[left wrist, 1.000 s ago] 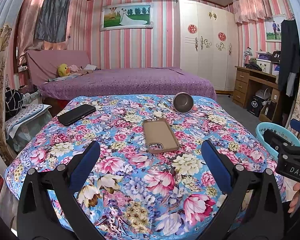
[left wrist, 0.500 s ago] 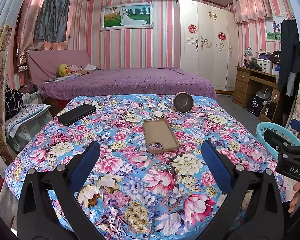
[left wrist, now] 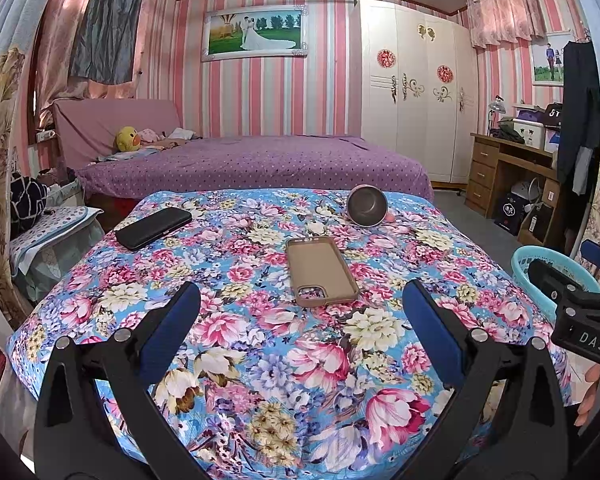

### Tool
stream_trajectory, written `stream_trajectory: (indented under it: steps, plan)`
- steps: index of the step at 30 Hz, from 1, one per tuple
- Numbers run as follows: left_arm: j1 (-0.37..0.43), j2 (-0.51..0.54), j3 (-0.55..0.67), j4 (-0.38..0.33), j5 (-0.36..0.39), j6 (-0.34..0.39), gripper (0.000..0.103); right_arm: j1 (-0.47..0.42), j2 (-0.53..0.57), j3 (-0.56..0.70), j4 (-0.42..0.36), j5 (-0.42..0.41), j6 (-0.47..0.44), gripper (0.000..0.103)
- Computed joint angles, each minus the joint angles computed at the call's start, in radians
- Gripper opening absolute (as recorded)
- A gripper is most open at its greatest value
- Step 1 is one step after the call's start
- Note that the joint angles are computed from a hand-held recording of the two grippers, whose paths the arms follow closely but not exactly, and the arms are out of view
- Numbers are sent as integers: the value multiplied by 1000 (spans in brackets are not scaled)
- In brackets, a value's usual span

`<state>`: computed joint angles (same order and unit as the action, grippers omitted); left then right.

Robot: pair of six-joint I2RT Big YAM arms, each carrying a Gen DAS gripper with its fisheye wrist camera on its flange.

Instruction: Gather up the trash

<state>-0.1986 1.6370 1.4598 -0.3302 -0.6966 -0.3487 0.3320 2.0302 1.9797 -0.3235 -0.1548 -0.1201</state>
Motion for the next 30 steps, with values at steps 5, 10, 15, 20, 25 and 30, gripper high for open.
stream_trajectory:
  steps: [5,10,15,20,25,30]
  plan:
    - [0,1,3,-5,1,-2,98,0,0,2,-4,2,-2,99]
    - [-1,3,5,-8,0,-3,98,-1,0,2,-5,1,-3,99]
    - [-2,4,6,-6,-3,-4,98,0,1,4,-4,2,-1,99]
    - [-3,7,9,-7,-3,-5,98,1,3,7,-7,4,-2,99]
    - [-2,6,9,-8,-3,-5,98,0,3,8,-8,3,-2,99]
    - [-3,9,14,-16,0,-8,98,1,4,9,-11,4,-2,99]
